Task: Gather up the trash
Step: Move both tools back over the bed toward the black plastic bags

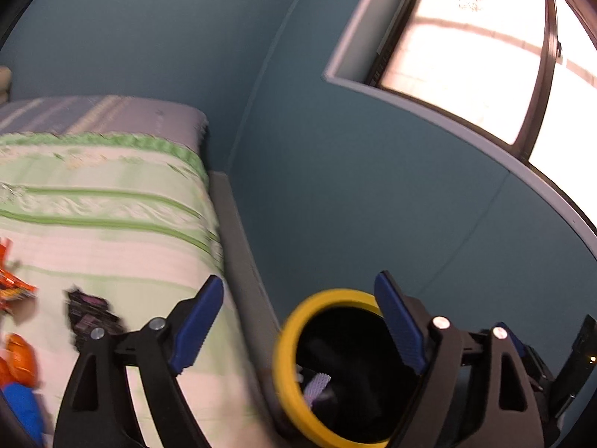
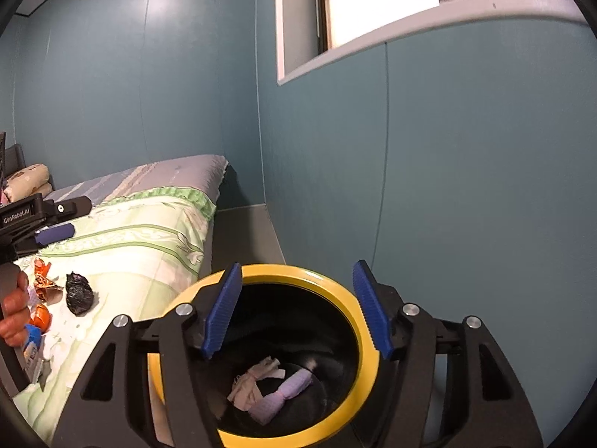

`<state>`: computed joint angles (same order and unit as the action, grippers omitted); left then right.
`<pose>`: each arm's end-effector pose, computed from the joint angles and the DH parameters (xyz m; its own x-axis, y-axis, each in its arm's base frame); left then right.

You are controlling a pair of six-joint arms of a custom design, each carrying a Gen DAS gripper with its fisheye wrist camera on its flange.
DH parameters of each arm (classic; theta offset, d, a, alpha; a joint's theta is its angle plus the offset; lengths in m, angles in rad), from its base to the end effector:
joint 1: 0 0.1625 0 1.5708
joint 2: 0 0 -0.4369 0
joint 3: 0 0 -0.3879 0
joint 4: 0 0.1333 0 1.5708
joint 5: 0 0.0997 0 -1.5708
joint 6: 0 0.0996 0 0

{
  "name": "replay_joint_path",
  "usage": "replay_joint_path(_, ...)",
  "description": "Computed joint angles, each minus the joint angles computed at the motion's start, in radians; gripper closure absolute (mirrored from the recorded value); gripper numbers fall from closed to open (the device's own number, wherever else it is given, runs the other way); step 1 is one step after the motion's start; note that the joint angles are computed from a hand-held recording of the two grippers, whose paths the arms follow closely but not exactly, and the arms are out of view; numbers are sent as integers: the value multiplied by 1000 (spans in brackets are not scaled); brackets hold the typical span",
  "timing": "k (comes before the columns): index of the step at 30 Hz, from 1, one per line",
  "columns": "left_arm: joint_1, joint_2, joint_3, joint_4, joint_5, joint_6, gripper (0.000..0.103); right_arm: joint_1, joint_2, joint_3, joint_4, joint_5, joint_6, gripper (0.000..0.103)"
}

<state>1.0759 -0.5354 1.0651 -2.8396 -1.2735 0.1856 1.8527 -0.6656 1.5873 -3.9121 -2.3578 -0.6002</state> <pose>-0.2599 -0.8237 0.1862 -0.8543 0.3957 -0.3371 0.5176 0.5875 -0.6221 0.2446 -0.6190 0.2113 -0.6967 0.3112 0.6464 -0.5276 0.3883 -0.7556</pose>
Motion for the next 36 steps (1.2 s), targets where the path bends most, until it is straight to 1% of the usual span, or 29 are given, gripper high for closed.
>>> replay_joint_path(2,1,-24,23,-39,23,16,17,12,4,-2,0,12,-7,41)
replay_joint_path(8,5,-114,107,-138,93,62,10,51,33,-39,32,59,-28,34)
replay_joint_path(11,13,-161,142,-158,123,75,9,70,54,-69,63,85,-28,30)
replay_joint_path(14,17,-205,183,-192,167,96,8,92,78,-100,100,107,-25,29)
replay_joint_path(16,23,-238,209,-206,183,103,8,106,93,-120,127,122,-25,25)
replay_joint_path(19,34,-286,246,-240,222,121,8,125,118,-152,165,146,-26,22)
replay_joint_path(22,45,-320,263,-257,253,135,8,142,142,-182,214,180,-14,19)
replay_joint_path(25,61,-355,286,-284,298,173,8,160,170,-211,256,210,-16,19)
replay_joint_path(30,97,-406,317,-302,344,188,8,185,213,-250,347,252,-3,18)
replay_joint_path(36,146,-451,343,-298,377,175,8,210,262,-289,439,279,5,18)
